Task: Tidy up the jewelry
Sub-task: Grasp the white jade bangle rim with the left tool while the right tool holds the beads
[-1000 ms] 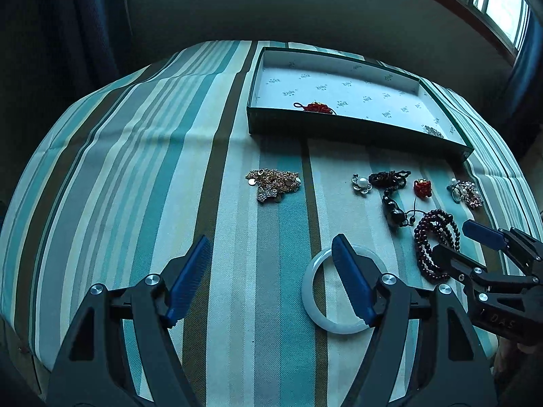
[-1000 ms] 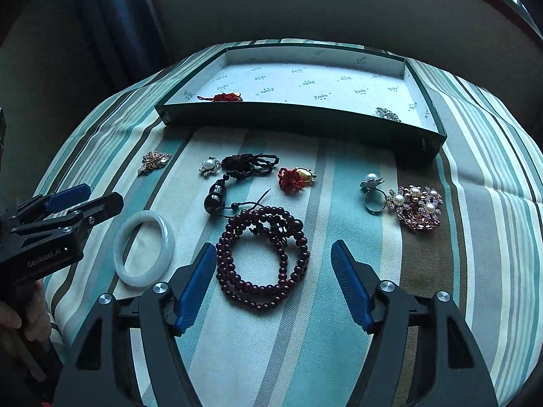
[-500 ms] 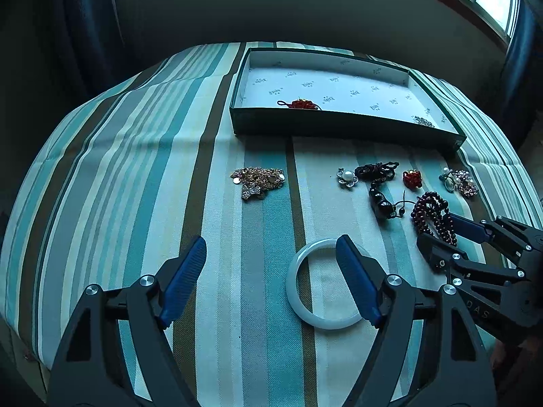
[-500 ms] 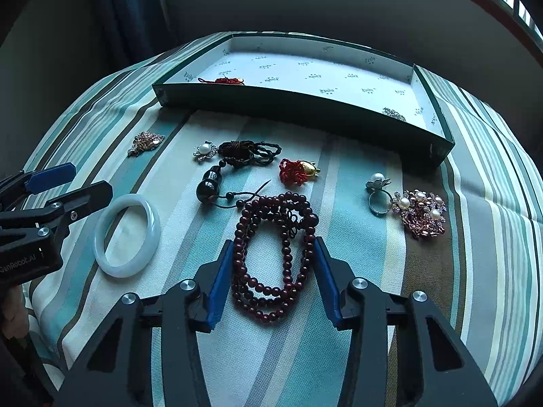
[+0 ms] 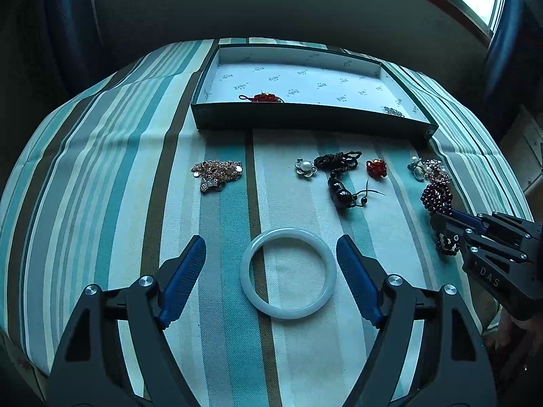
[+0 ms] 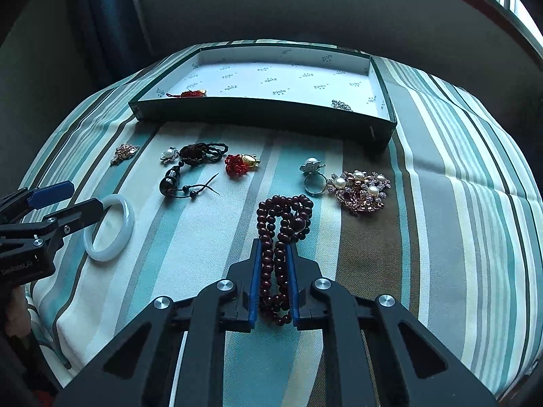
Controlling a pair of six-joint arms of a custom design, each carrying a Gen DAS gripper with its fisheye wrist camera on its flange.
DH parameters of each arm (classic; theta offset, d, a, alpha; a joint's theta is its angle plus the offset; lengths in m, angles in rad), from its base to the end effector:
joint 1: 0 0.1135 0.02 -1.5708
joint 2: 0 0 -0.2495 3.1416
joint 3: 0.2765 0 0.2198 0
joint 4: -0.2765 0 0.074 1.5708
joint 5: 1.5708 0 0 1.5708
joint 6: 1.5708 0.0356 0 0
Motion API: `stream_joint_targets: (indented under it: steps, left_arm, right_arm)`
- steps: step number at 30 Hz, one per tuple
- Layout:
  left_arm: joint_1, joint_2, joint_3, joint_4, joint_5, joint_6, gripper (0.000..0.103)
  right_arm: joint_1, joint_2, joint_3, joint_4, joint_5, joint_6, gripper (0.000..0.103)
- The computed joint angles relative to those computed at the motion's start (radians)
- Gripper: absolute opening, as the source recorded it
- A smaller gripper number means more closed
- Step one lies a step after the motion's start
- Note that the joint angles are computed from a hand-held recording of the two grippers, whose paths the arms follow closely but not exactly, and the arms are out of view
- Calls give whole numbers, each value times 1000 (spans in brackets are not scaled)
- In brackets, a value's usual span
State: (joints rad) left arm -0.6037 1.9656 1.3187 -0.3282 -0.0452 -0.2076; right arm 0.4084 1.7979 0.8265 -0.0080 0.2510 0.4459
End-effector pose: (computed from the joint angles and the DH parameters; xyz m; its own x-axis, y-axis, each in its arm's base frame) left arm 0.3157 -0.2157 0.1735 -0.7794 0.2874 -0.5567 0.3941 0.9157 -0.0791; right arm 0.2839 0.1132 0.1258 -0.7985 0.1097 -0.5919 0.0962 0.9939 0.0544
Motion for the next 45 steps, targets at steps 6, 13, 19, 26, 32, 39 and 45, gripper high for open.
stream_joint_targets:
  steps: [6, 13, 19, 26, 32, 39, 45]
  left_arm:
    - [-28, 44, 24, -28, -18, 13, 79]
    - [-32, 92, 48, -54, -24, 21, 80]
    - [-40, 80, 26, -33, -44, 40, 75]
    - [-34, 63, 1, -17, -40, 46, 70]
    - [-35, 53, -8, -13, -46, 44, 70]
    - [-39, 34, -14, -7, -57, 51, 70]
    - [-43, 19, -1, -14, -61, 49, 70]
  right_arm:
    - [-5, -4, -21, 22, -19, 6, 14]
    - [-3, 5, -26, 42, -34, 9, 14]
    - [-5, 8, -29, 47, -39, 11, 14]
    - [-4, 13, -31, 51, -43, 13, 14]
    - [-4, 12, -32, 55, -42, 16, 14]
    - [-4, 5, -29, 50, -43, 16, 14]
    - [-3, -15, -24, 42, -42, 16, 14]
